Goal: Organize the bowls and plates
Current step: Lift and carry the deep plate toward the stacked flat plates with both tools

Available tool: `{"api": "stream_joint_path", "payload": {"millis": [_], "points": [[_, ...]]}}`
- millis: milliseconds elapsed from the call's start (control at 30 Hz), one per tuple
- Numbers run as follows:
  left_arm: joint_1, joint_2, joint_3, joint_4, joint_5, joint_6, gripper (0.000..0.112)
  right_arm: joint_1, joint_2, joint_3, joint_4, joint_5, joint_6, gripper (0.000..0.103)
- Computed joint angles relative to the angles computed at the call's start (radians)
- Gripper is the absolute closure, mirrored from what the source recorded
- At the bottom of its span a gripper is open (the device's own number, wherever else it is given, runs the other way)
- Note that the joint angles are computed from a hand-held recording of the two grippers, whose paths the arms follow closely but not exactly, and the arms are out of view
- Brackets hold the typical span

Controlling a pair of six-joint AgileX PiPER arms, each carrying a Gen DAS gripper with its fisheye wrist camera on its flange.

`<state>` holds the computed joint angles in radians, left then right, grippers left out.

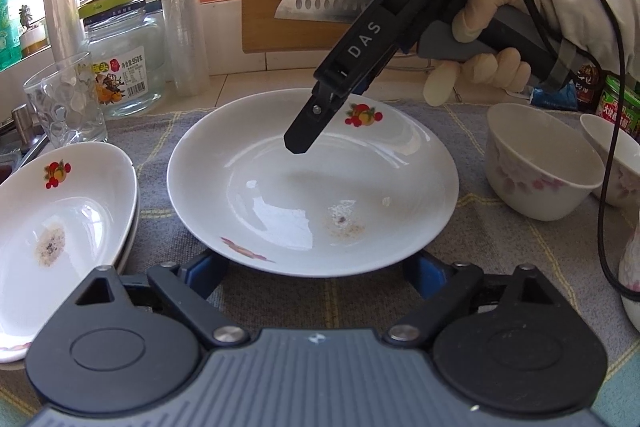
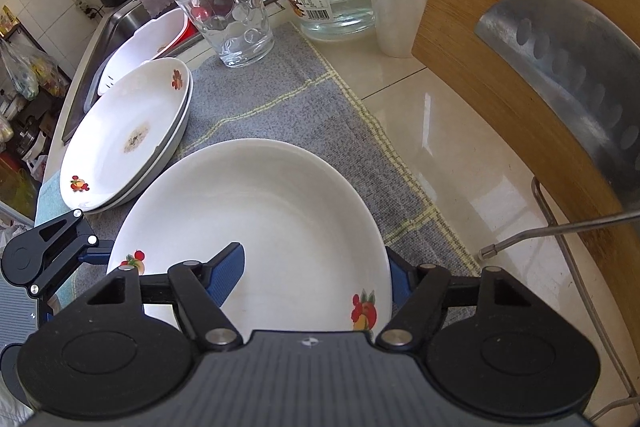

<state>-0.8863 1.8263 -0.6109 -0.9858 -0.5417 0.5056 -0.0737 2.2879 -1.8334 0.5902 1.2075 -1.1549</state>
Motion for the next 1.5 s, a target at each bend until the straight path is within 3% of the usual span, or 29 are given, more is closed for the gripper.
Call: {"api": "stream_joint_path", "payload": {"millis": [367, 800, 1233, 1500], "points": [[-0.027, -0.068, 0.016, -0.078, 0.035, 0.073, 0.020, -0.002, -0.064, 0.080, 0.002, -0.016, -0.014, 0.025], [-0.079, -0.215, 0.071, -0.265, 0.041, 0.254, 0.020, 0.015, -0.217, 0.242, 0.035, -0.062, -0.037, 0.025], [-0.061, -0.468, 0.221, -0.400, 0.055, 0.436, 0.020, 0.133, -0.336, 0.374, 0.064, -0.158, 0.027, 0.025], [0.001, -0.665, 0.321, -0.568, 0.075, 0.643, 0.020, 0.260, -0.332, 0.354, 0.066, -0.194, 0.103, 0.025]]}}
